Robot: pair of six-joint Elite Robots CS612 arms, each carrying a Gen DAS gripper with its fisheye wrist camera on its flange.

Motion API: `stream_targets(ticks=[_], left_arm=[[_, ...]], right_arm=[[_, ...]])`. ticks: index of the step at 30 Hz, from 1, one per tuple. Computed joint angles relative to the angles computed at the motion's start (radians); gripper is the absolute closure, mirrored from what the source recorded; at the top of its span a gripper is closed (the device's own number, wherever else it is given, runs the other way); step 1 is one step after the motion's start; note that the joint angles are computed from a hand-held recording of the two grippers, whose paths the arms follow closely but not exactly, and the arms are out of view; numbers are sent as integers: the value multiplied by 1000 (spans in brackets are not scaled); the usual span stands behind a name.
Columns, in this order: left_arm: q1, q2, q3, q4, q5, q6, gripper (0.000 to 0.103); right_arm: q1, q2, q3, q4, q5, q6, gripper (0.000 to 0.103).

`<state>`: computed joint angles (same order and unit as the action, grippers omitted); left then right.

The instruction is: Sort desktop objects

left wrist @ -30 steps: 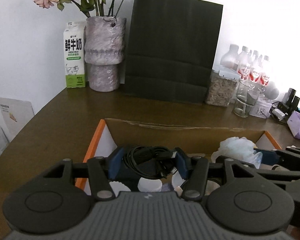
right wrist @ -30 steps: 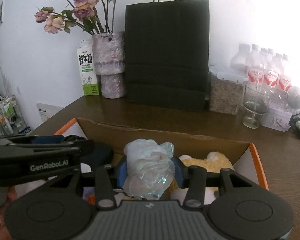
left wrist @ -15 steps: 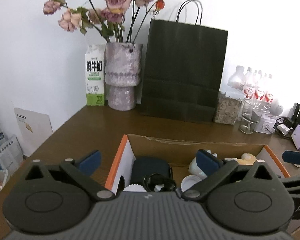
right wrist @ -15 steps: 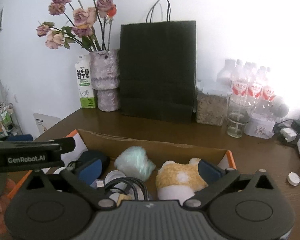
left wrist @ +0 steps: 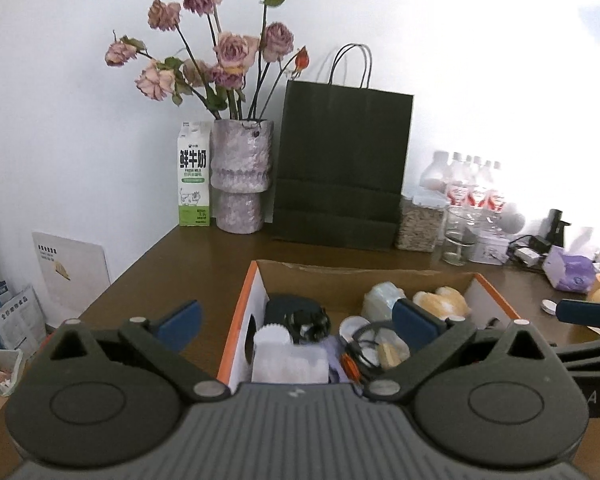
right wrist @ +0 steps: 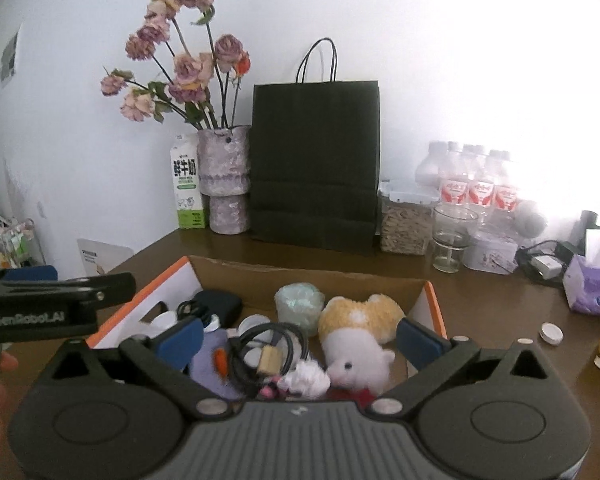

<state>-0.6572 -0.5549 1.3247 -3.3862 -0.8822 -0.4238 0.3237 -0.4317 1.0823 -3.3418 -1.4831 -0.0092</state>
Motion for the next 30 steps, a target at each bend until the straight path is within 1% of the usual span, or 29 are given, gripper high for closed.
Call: stream_targets(ticks=[6,11,13,16,17,19,21,22,28,30], left_arm=[[-31,-40,106,-75,5,7,0],[-53,-60,178,-129,4,13,0],[-60,-65,203,-141,0,-1,0],[-71,-71,239,-153,-3,-27,0],[-74,-74,250,-146,-3,-45,0],[-81,-81,281,-141,-12,-107,0],[-89,-85,303,-134,-11,-138,0],[-92,-87,312,-129,-9,-141,0],[-114,-91,352,-142,18,-154,0],[-115,-93,359,-130,12,-169,0]], right_arm=[[4,-61,146,-101,-1,-3,0],[9,-95,240,-167,-2,-6,0],[11,-105,274,-183,1,-11,0],[13,-117,321,-203,9,6,0],[13,-120,335,-203,11,12,0],[14,-128,364,-204,15,26,0],[13,-134,390,-204,32,45,0],[13,-136,403,-208,38,52,0],[26,-147,455,-228,2,49,0],[27,-152,467,-227,6,53,0]])
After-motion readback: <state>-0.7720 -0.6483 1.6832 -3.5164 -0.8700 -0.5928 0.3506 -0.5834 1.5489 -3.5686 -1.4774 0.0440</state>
